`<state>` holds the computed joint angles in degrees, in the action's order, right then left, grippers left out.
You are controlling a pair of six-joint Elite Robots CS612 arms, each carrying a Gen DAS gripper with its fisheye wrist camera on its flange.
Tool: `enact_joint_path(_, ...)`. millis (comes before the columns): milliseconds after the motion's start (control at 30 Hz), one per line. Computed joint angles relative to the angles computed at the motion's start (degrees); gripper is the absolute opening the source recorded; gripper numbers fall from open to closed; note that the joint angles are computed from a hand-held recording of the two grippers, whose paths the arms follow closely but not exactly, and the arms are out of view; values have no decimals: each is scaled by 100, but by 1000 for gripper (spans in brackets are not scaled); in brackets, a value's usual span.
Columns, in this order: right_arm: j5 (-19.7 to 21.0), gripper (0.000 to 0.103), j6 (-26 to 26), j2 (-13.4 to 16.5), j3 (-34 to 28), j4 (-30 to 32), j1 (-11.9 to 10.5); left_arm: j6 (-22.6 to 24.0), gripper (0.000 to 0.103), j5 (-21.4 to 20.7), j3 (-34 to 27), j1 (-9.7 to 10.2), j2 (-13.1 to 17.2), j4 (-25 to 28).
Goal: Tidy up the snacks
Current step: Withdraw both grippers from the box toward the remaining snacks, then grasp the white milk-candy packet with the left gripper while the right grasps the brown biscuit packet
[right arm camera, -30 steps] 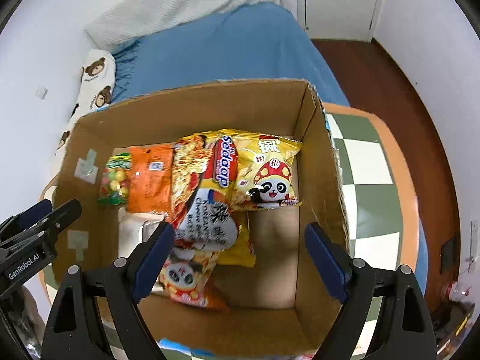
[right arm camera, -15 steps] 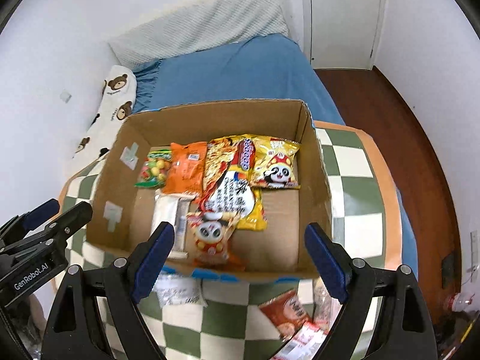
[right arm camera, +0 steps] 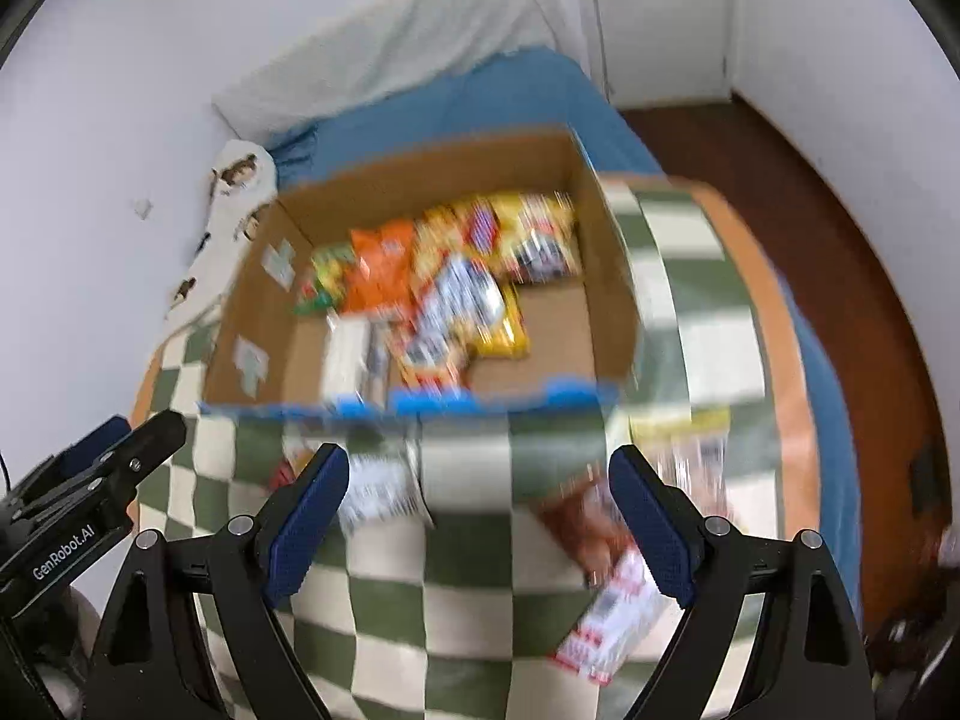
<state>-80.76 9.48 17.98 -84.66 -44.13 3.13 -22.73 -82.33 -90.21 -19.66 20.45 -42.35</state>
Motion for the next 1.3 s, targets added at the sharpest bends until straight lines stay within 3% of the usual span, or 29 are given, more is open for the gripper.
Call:
enact_joint_path(167,69,91,113,370,-331,766,-193,-138,75,-155,-144,26,302,782)
enact_joint_path(367,-215,89,-463,724,-266,1007,-231,-30,75,-99,-186,74,531,1145)
enact_joint_path(633,-495,72,-849,925,-98,1178,-145,-414,75,-218,-288,327,665,1484)
enact_joint_path(700,-342,71,-709,953,-149,1193,-157,-422,75,-188,-307,349,690,1535)
enact_joint_path(800,229,70,-436,973,-213,1344,-217,-366,75,-163,-263,355,689,1501)
enact_joint_path(867,1055,70,-178,1001,-261,1512,-328,-339,75,-117,-176,349,648,1476)
enact_joint_path(933,1408,72,-79,1013,-262,1610,-378,-303,75,-212,-91,336,603,1440)
enact_joint_path(1133,1152,78,-164,1000,-270,1505,-327,-737,75,-1644,226,417,577,1128)
enact_joint_path(1300,785,78,-261,990,-239,1379,-161,-1068,75,-1710,553,316,627,632)
